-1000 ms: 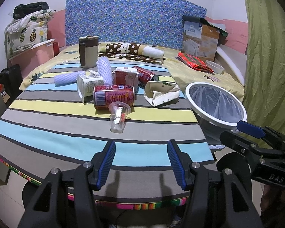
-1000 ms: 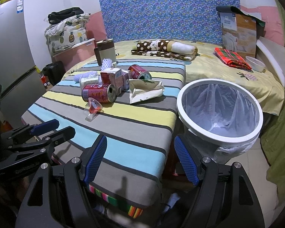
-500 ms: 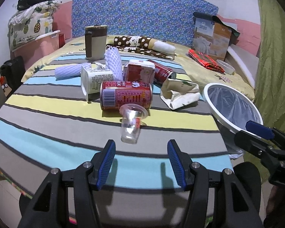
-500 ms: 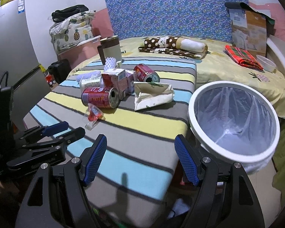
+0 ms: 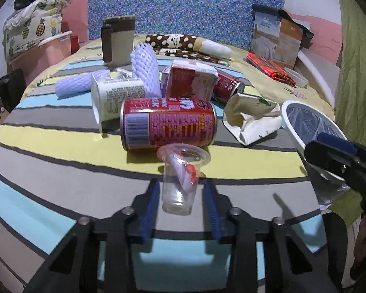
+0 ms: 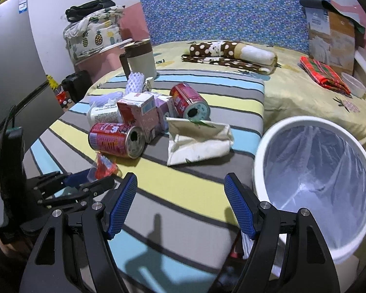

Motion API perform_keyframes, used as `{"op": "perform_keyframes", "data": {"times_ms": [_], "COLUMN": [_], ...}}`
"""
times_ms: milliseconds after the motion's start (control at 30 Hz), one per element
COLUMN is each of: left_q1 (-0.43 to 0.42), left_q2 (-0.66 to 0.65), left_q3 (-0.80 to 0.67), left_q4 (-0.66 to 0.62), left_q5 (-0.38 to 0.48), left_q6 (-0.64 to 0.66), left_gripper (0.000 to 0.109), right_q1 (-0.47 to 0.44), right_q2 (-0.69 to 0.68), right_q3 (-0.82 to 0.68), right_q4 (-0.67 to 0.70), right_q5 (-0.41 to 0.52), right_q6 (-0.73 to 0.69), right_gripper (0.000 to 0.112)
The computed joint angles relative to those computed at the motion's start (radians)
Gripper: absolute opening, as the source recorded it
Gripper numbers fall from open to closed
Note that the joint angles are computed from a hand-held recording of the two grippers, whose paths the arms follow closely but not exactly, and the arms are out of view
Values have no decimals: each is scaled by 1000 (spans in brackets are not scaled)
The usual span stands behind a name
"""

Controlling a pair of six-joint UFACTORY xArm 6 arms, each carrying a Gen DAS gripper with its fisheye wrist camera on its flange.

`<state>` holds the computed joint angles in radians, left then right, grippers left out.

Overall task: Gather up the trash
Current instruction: 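Grasp the clear plastic cup with the left gripper while the right gripper reaches the red can, then grasp the red milk can with the right gripper while the left gripper holds the cup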

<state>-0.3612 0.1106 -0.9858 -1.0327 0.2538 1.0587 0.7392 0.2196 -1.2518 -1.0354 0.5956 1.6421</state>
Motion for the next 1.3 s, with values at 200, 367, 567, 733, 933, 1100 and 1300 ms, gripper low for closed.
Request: {"op": "perform_keyframes", "data": {"times_ms": [200, 367, 567, 733, 933, 1100, 1300], "left_q1": [30, 65, 110, 144, 177, 191, 203], "left_q2": [-17, -34, -28, -23, -30, -42, -42], "left_q3": [5, 20, 6, 1, 6, 11, 10], "left_q4": [-50, -70, -83, -89, -108, -128, -141], "left_q5": [39, 54, 61, 68, 79, 89, 101], "left_q6": [42, 47, 39, 38, 51, 60, 67], "left_gripper": [28, 28, 28, 28, 28, 28, 28], "right_q1": [-16, -28, -55, -63, -33, -19, -40], "right_q2": [56, 124, 225, 270, 279, 258, 278], "right_q3": [-74, -151, -247, -282, -283, -277, -325], "right_q4": [46, 125, 314, 450, 568, 462, 317], "right_q5": [-38, -89, -180, -239, -297, -298, -261], "right_q6": [-105, -246, -455, -580, -722, -686, -591], "right_gripper": [75, 75, 75, 60, 52, 52, 66]}}
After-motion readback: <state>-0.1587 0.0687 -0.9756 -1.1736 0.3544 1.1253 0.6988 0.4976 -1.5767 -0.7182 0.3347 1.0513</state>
